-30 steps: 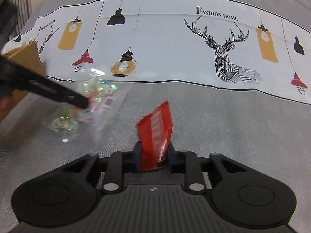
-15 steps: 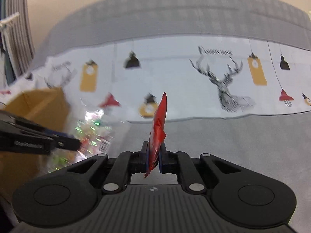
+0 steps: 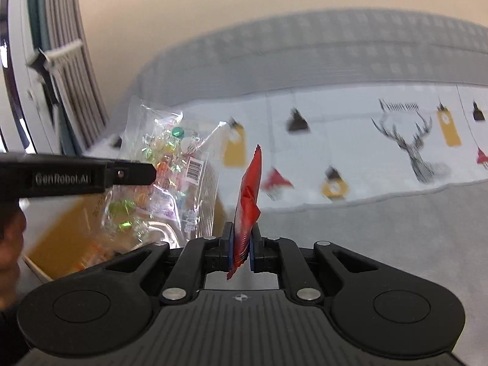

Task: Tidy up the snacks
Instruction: 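Carry the candy bag and red packet in both tools over the box, then open both tools to release the candy bag and red packet inside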

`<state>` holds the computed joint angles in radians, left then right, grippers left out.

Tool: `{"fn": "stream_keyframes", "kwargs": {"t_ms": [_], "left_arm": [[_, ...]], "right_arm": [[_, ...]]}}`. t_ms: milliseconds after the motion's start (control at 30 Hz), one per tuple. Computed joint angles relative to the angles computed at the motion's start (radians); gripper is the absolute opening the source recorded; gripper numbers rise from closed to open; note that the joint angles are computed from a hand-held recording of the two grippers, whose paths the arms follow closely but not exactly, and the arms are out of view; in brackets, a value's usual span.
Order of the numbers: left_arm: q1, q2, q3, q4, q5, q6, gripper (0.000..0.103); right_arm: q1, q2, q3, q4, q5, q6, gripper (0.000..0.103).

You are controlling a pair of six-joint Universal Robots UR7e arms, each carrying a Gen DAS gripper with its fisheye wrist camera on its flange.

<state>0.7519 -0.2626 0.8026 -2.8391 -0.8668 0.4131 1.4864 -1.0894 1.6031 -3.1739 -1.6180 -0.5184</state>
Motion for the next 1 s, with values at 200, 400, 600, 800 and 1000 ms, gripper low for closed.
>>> {"fn": "stream_keyframes", "kwargs": {"t_ms": [200, 400, 600, 800, 1000], "left_arm": [[-0.003, -0.170, 0.200, -0.187, -0.013, 0.062, 0.012], [0.032, -0.263, 0.295, -0.274, -0.026, 0.043, 0.012], [0.098, -0.279, 0.311, -0.211, -0.013, -0.037, 0.012], [0.167, -0.266, 0.294, -0.074, 0.004, -0.133, 0.012], [0.228, -0.240, 0.248, 0.099, 0.019, -0.255, 0.012]], "right_arm": [[0.129, 0.041, -0.036, -0.064, 0.016, -0.011, 0.010], [0.219, 0.112, -0.122, -0.018, 0.002, -0.040, 0.010], [0.242, 0.218, -0.216, 0.070, -0.060, -0.054, 0.010], [0.227, 0.301, -0.288, 0.186, -0.124, 0.031, 0.010], [0.210, 0.352, -0.314, 0.275, -0.178, 0.088, 0.010]]}}
